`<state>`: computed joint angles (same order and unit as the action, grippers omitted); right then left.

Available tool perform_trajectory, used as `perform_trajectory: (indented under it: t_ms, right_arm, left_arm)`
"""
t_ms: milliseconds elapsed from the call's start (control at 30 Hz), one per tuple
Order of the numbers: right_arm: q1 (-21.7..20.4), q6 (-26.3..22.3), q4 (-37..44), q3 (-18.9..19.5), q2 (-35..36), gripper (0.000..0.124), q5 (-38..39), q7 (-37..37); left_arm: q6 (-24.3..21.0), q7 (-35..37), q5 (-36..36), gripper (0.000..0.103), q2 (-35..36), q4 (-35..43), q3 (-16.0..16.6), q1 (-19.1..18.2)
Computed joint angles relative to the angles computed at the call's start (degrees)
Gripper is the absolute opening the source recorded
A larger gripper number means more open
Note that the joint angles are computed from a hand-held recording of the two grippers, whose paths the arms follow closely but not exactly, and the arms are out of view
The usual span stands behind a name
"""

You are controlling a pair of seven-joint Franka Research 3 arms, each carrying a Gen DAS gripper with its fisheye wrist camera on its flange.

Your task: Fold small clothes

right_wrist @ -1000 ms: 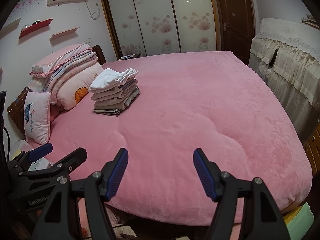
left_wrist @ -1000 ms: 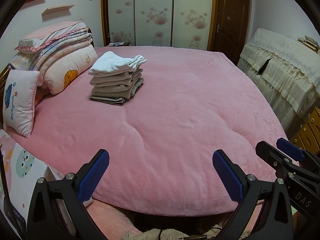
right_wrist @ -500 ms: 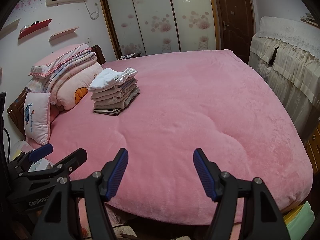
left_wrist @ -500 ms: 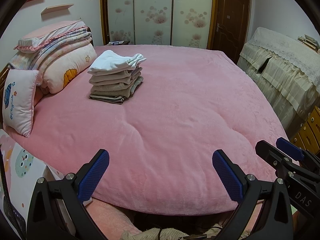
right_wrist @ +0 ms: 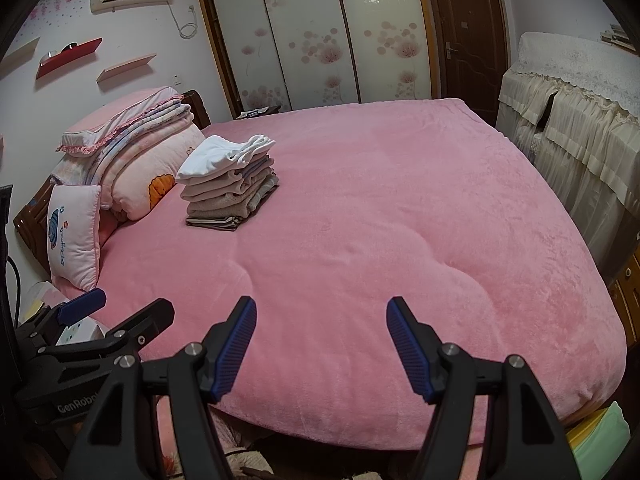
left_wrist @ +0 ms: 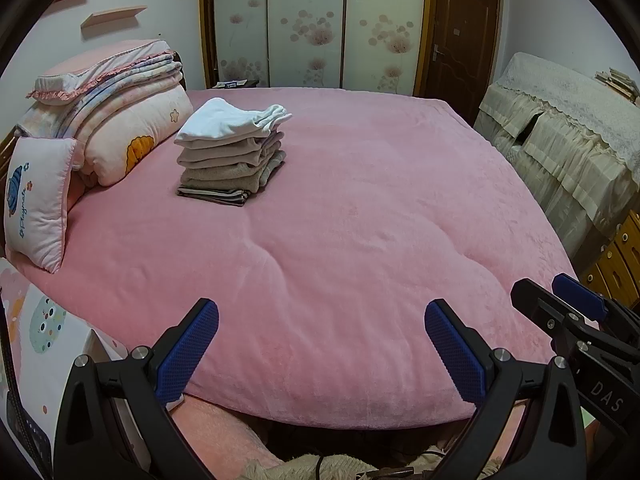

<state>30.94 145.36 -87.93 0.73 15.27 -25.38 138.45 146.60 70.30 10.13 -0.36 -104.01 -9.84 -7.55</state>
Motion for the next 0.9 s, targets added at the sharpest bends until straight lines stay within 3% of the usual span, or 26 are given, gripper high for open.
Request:
perform_trajectory:
  t_ms: [900]
  right_arm:
    - [-0.01, 0.06, -0.02, -0.10, 0.09, 0.068, 0.23, -0.15]
  left_arm:
    - [0.17, -0.12, -0.19, 0.102, -0.55, -0.87, -0.01, 0.06]
